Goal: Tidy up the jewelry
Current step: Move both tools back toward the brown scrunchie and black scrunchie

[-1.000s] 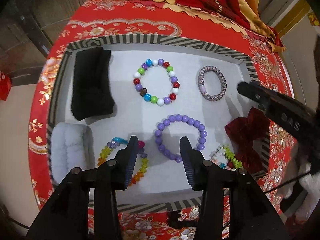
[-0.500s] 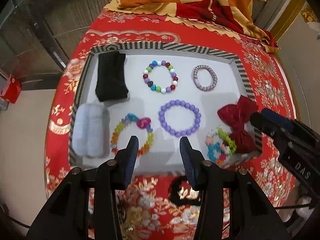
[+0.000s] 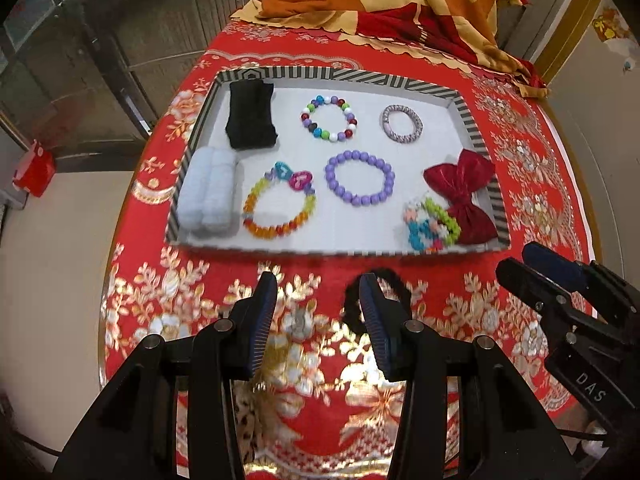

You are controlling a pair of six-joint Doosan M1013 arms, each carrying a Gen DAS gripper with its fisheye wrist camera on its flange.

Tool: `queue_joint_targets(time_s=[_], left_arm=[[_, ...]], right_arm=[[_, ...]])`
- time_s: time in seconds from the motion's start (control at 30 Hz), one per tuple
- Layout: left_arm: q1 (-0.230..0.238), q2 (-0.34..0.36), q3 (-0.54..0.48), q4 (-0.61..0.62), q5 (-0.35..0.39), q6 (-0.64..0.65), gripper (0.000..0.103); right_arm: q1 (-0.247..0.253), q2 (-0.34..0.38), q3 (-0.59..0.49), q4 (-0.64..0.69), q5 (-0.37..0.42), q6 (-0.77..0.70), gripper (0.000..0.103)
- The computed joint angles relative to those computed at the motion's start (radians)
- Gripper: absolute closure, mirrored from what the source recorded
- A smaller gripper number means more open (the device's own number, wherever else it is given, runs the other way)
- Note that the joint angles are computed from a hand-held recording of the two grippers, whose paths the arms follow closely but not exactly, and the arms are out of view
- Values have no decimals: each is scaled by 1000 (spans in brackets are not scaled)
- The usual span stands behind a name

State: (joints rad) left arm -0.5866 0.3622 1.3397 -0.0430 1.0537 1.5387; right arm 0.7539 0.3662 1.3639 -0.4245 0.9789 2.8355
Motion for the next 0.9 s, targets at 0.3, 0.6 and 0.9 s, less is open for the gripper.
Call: queue_joint_targets(time_s=[0.3,0.6,0.9], left_arm=[[34,-56,65,-41,-1,-25,61],[79,-95,105,-62,11,-30,61],[158,-104,113,-135,43,-30,51]], right_arm=[[36,-12,30,11,19,24,65],[53,-10,40,37,15,19,64],[50,2,34,68,4,-17,64]])
